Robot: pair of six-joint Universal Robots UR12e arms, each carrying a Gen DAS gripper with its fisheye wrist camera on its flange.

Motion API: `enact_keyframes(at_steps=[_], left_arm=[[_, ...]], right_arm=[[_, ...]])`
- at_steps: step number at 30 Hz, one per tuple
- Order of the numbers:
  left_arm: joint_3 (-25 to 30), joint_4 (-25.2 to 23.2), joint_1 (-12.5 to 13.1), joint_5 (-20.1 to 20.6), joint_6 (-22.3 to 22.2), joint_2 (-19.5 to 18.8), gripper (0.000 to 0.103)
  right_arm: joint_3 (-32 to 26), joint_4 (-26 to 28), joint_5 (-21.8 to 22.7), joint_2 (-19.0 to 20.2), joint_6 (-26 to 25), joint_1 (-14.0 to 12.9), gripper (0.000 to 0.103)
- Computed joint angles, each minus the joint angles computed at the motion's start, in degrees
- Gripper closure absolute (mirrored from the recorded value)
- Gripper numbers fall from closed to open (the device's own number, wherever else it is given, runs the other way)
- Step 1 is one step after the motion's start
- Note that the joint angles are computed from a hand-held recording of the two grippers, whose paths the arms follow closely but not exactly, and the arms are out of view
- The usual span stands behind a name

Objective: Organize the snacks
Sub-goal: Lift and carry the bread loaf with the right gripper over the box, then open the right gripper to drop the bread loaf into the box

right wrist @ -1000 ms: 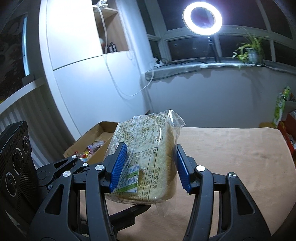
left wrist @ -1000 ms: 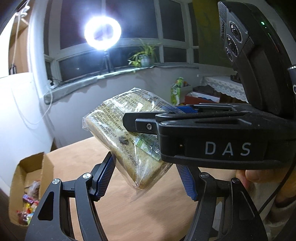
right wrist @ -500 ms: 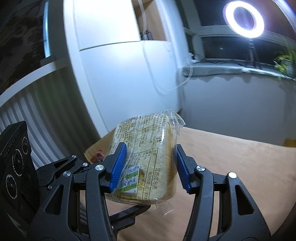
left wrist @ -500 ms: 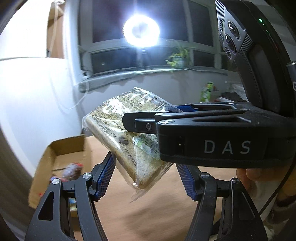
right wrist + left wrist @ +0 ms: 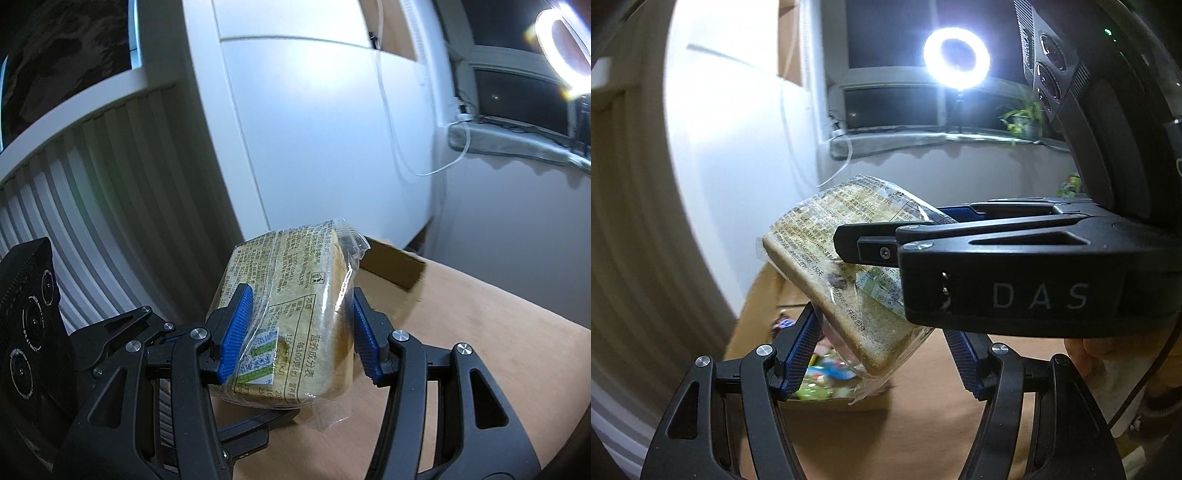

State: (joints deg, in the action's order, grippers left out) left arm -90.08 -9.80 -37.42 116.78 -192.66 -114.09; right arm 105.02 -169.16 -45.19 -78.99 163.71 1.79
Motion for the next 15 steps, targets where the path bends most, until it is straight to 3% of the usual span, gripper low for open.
enact_keyframes(at_steps=[15], left_arm=[[-1.31, -2.04, 3.79, -2.79, -2.04, 0.24, 0.037]], right_arm=[[-5.59, 3.03, -2.22, 5.75, -0.37, 3.39, 0.048]])
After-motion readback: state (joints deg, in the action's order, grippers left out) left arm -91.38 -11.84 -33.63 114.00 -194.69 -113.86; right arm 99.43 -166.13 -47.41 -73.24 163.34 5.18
